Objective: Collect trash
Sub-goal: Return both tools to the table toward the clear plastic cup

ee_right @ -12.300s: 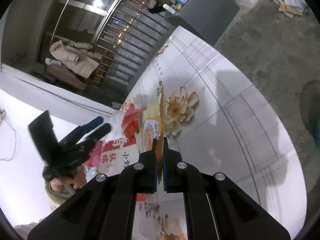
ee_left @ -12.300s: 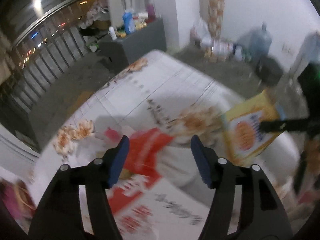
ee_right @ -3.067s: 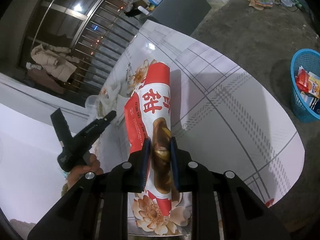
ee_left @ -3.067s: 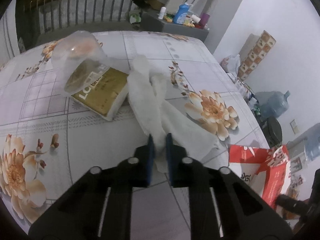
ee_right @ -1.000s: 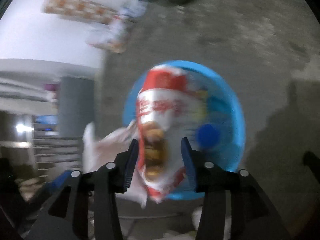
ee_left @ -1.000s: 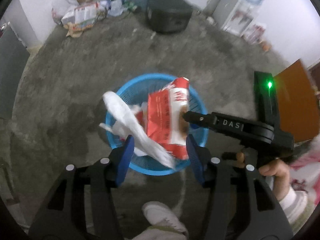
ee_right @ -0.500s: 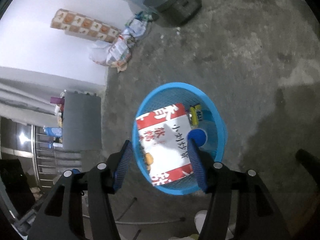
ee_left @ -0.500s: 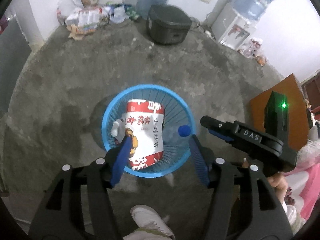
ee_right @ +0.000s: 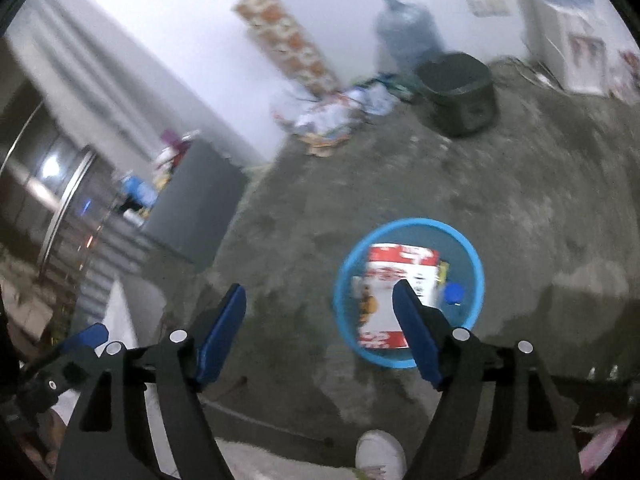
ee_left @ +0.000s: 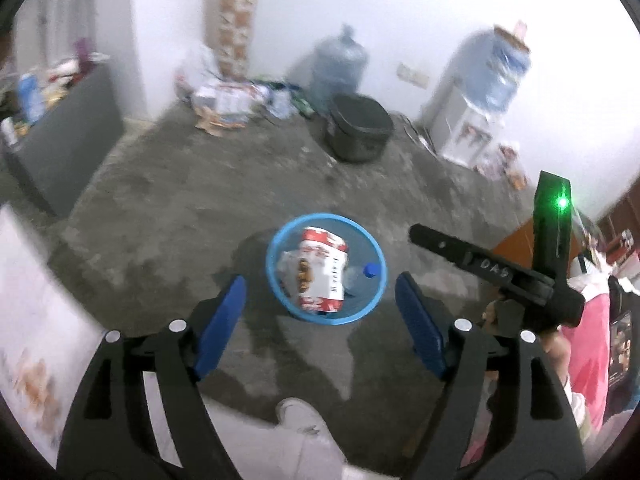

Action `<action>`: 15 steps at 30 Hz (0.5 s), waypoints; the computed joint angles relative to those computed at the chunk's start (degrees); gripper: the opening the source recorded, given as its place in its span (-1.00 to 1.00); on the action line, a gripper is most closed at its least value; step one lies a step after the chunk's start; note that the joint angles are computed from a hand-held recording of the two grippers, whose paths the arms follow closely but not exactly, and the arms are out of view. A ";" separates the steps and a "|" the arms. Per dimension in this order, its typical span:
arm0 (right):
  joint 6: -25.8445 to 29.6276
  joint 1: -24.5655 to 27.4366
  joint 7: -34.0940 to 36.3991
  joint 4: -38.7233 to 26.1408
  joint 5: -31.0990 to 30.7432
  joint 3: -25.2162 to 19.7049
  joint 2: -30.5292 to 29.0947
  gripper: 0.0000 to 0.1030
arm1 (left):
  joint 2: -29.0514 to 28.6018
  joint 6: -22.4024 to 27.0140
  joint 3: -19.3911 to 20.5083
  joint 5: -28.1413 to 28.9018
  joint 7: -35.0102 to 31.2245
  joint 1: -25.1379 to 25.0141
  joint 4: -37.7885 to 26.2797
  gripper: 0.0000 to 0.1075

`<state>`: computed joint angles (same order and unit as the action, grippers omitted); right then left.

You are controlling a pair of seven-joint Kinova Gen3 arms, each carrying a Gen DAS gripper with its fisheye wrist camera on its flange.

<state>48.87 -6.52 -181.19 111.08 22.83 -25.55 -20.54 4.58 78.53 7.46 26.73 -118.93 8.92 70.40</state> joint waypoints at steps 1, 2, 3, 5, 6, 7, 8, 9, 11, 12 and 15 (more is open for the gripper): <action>0.62 -0.38 0.55 -1.07 0.10 -0.42 0.25 0.44 | -1.83 0.50 -1.34 1.21 -1.18 -1.75 0.89 0.37; 1.47 -0.87 1.14 -2.50 0.29 -1.11 0.77 0.45 | -3.05 0.83 -2.34 1.99 -2.06 -2.90 1.63 0.38; 2.06 -1.49 1.83 -3.63 0.42 -1.46 1.25 0.45 | -4.46 1.50 -3.68 2.77 -2.96 -4.33 2.16 0.38; 3.46 -2.84 2.51 -6.27 0.81 -2.62 2.62 0.45 | -6.77 2.83 -6.48 4.13 -4.64 -7.06 2.81 0.40; 3.97 -3.62 2.70 -7.39 0.98 -2.93 3.34 0.45 | -7.89 3.24 -8.00 4.78 -5.33 -8.44 3.26 0.41; 4.31 -4.60 3.05 -8.62 1.25 -3.26 4.33 0.45 | -9.12 3.86 -9.93 5.58 -5.95 -10.12 3.66 0.41; 5.06 -5.52 2.96 -10.08 1.86 -3.86 5.50 0.45 | -9.63 4.62 -11.35 6.43 -6.60 -11.28 3.68 0.41; 5.50 -6.40 2.64 -11.11 2.63 -4.28 6.40 0.45 | -10.26 5.85 -13.37 7.82 -7.49 -12.87 3.63 0.41; 6.15 -8.68 3.16 -14.16 4.19 -5.11 8.72 0.45 | -11.50 7.39 -17.00 10.07 -9.12 -15.93 3.72 0.41; 6.61 -9.76 3.62 -15.66 4.88 -5.27 9.89 0.45 | -12.15 7.90 -19.02 11.18 -10.17 -17.59 3.80 0.41; 7.97 -13.44 6.16 -20.92 6.79 -5.72 13.98 0.45 | -13.00 9.47 -24.38 14.41 -12.88 -22.08 3.50 0.43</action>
